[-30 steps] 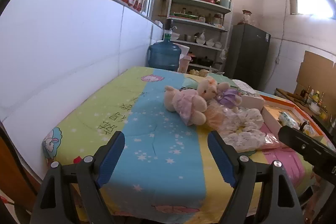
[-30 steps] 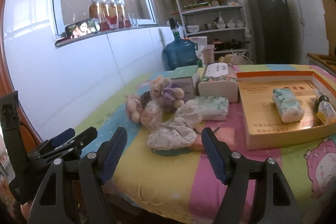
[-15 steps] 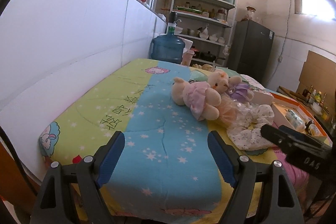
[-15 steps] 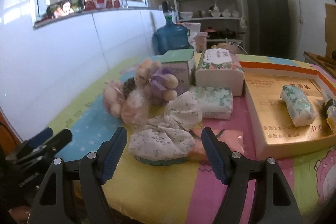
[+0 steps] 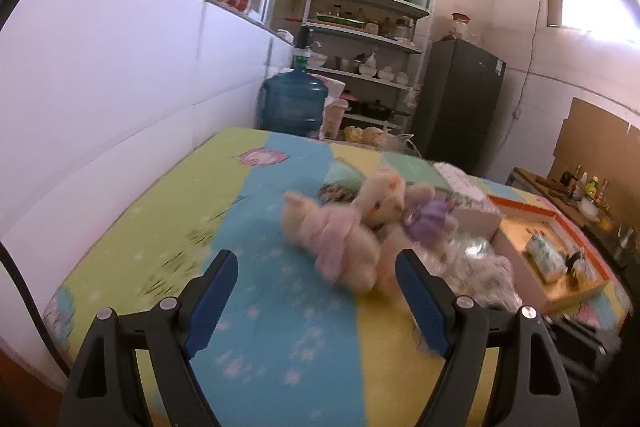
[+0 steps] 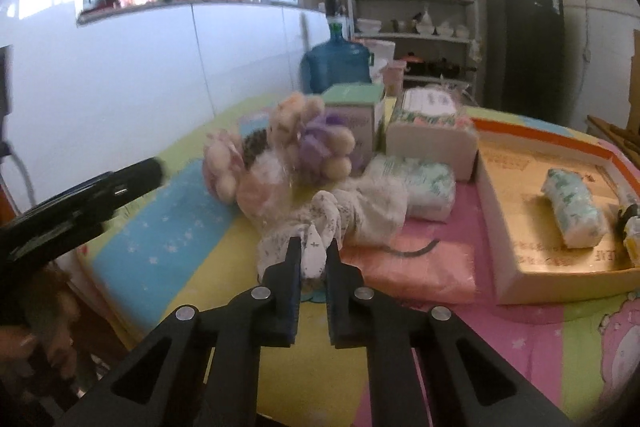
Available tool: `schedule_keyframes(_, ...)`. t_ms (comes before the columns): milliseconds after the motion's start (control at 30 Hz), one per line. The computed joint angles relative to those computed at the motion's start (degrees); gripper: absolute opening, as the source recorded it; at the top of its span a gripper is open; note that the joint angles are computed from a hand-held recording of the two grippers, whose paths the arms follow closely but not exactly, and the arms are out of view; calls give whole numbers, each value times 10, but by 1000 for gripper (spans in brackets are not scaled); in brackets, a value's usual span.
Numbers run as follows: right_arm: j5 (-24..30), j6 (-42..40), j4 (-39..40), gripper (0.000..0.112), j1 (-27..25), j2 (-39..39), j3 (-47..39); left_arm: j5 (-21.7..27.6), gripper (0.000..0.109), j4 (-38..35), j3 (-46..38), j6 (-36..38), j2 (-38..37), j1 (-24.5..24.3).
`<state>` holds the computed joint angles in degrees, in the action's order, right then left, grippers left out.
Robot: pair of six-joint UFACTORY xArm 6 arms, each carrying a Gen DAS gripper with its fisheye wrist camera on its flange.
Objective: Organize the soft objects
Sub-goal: 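Grasp the pink-dressed teddy bear with the left gripper while the right gripper grasps the floral cloth, then carry the teddy bear and floral cloth over the box with both grippers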
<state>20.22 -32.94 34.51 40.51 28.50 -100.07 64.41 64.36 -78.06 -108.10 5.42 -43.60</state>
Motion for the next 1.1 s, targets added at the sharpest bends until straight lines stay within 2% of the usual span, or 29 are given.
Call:
schedule_keyframes(167, -15, -83, 89, 10, -5, -35, 29, -30, 81, -45, -64, 49, 53, 43)
schedule_keyframes(267, -21, -126, 132, 10, -7, -56, 51, -18, 81, -75, -100, 77, 85, 57)
schedule_keyframes(467, -9, -175, 186, 10, -18, -70, 64, 0, 80, -92, -110, 74, 103, 65)
schedule_keyframes(600, 0, -178, 191, 10, -20, -68, 62, -10, 70, -101, -98, 68, 101, 71)
schedule_keyframes(667, 2, -174, 189, 10, -22, -66, 58, -14, 60, -103, -92, 62, 98, 72)
schedule_keyframes(733, 4, -174, 190, 10, -23, -65, 57, -18, 37, -101, -83, 55, 93, 72)
schedule_keyframes(967, 1, -179, 196, 10, -22, -72, 64, -57, 33, -65, -26, -1, 57, 66)
schedule_keyframes(1100, -4, -189, 206, 10, -19, -79, 70, -37, 32, -54, -22, -11, 46, 48)
